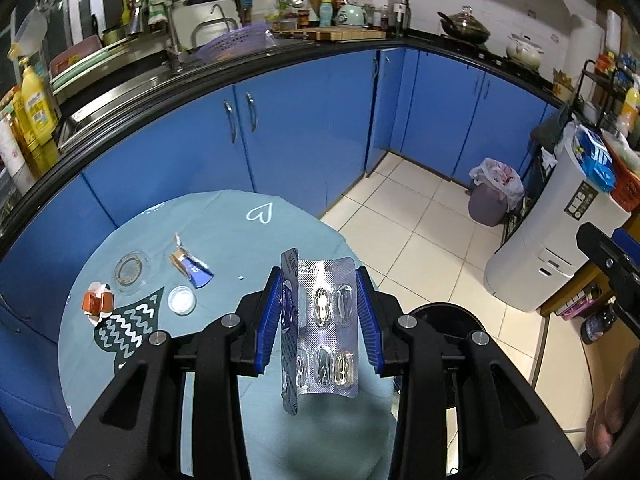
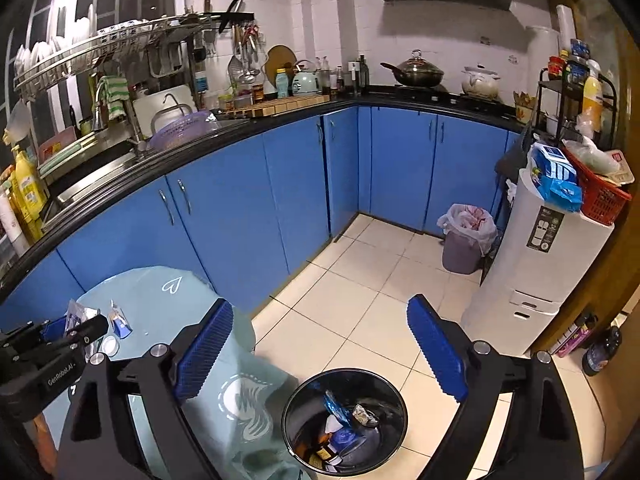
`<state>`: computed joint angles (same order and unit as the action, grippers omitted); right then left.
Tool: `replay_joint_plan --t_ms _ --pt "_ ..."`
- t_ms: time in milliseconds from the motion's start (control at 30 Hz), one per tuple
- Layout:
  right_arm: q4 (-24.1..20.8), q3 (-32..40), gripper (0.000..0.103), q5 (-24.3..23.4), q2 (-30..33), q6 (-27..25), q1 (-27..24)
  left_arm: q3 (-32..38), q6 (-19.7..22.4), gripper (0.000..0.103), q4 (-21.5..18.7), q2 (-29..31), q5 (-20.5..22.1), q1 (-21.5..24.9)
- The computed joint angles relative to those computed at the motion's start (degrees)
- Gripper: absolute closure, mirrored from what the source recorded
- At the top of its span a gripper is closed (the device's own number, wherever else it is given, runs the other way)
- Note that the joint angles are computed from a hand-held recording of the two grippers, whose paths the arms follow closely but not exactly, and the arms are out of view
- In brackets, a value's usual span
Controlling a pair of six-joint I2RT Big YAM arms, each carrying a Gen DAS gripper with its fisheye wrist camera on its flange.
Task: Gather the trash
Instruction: 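Open the right tool to drop the blue wrapper while the left tool drops the blister pack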
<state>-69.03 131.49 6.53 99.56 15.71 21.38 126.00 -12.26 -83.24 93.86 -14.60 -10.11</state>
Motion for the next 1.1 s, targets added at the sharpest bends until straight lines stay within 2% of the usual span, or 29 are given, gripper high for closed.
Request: replay_joint_plan --t_ms 333,600,667,733,800,900,1000,1067,1100 --pt "0.50 -3.63 0.016 0.50 -1.38 1.79 -3.30 6.51 2.23 0.066 -1.83 5.20 0.74 -4.30" --pt "0.66 -5.36 0.016 0.76 -1.77 2.58 -7.13 18.60 4.51 0.064 -5.55 13.73 4.16 -8.20" --pt "0.54 -5.58 0.016 0.55 -1.73 2.93 -7.94 23.43 4.98 0.056 -7.27 16.63 4.58 -9.00" --pt "0.32 -5.68 0.016 0.50 -1.56 3.23 -8.69 26.44 4.75 0.018 -7.31 18.40 5.36 -9.56" --pt "0.14 -5.67 0.016 -0.03 -1.35 3.71 -9.28 25.98 4.11 0.007 -4.94 18.10 5.89 -9.82" --pt "-0.10 -5.32 0.016 -1.05 -0.76 4.07 -9.57 27.86 4.49 0.005 -5.46 19.26 4.00 -10.02" --pt "-0.68 -3.87 0.016 -1.81 0.52 3.60 -8.95 29.30 2.95 0.005 -7.40 20.28 3.70 -9.12" --pt "-1.26 -2.50 0.016 -2.47 1.56 3.21 -8.18 27.91 1.91 0.005 -7.62 19.53 2.96 -8.15" --pt "-1.61 -1.57 0.016 -2.97 2.22 2.93 -7.49 24.89 1.47 0.005 -6.40 17.91 2.24 -7.53"
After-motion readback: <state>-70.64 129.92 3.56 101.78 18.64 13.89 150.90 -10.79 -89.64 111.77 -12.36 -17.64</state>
